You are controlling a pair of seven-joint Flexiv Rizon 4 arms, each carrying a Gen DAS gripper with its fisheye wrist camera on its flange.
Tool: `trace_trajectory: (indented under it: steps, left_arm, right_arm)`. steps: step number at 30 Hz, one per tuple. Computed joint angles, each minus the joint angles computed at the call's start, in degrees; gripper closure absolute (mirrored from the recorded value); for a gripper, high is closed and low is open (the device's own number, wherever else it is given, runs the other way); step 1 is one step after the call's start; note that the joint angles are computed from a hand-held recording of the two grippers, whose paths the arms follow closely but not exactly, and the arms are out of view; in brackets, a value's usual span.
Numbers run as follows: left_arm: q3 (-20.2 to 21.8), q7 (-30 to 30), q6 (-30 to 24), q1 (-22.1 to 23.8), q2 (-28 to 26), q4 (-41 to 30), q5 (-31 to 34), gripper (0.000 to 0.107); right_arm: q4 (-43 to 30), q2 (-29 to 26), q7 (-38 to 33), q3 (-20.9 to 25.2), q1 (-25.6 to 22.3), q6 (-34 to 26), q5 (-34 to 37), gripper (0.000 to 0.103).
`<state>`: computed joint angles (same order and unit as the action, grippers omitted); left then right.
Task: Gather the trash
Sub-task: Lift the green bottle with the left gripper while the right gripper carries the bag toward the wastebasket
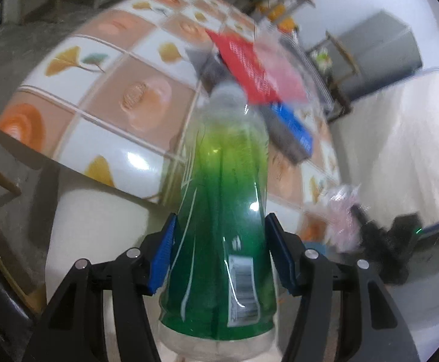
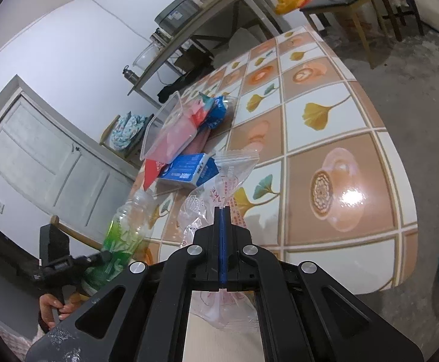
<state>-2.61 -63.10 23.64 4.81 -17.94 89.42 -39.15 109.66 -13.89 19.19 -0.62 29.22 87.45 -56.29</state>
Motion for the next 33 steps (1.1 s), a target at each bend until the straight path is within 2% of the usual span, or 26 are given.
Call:
trace_trajectory:
  steps: [5,9,14,19,22,33]
  left_arm:
    - [-0.24,-0.34,-2.79,-1.02,-2.07,-2.54,4.98,0.050]
    - [-0.68,0.84,-0.97,-2.11,-2.87,-3.45,6.82,0.044]
    - [-0.72,-0.31,0.08,-3.08,-3.95,-4.78,9.29,0.044]
    - [-1.07,-0.80,1.03,-3.17,-4.64,-4.86,9.12,0.044]
    - [-1.14,-0.29,2.13,-3.06,-4.13,-3.89,8.54,0.049]
    - [-0.57,2.13,3.10,-2.87,0.55,1.41,5.75,0.050]
  right_arm:
    - [0.12,-0.04,-1.37,0.92,-0.42,-0.56,1.69,0.103]
    - [0.15,-0.13,-3.03,1.30,-0.34,-0.94,3.55,0.103]
    - [-0.27,-0.79,-6.33,2.19,-0.19,-1.39,7.31,0.103]
    - [-0.79,-1.47,-8.82,2.08,0.66,-1.60,10.31,0.103]
    - [-0.75,-1.46,-9.18,1.34,1.39,-1.36,10.91,0.103]
    - [-0.12,-1.08,-8.67,-0.09,2.38,0.05,10.45,0.103]
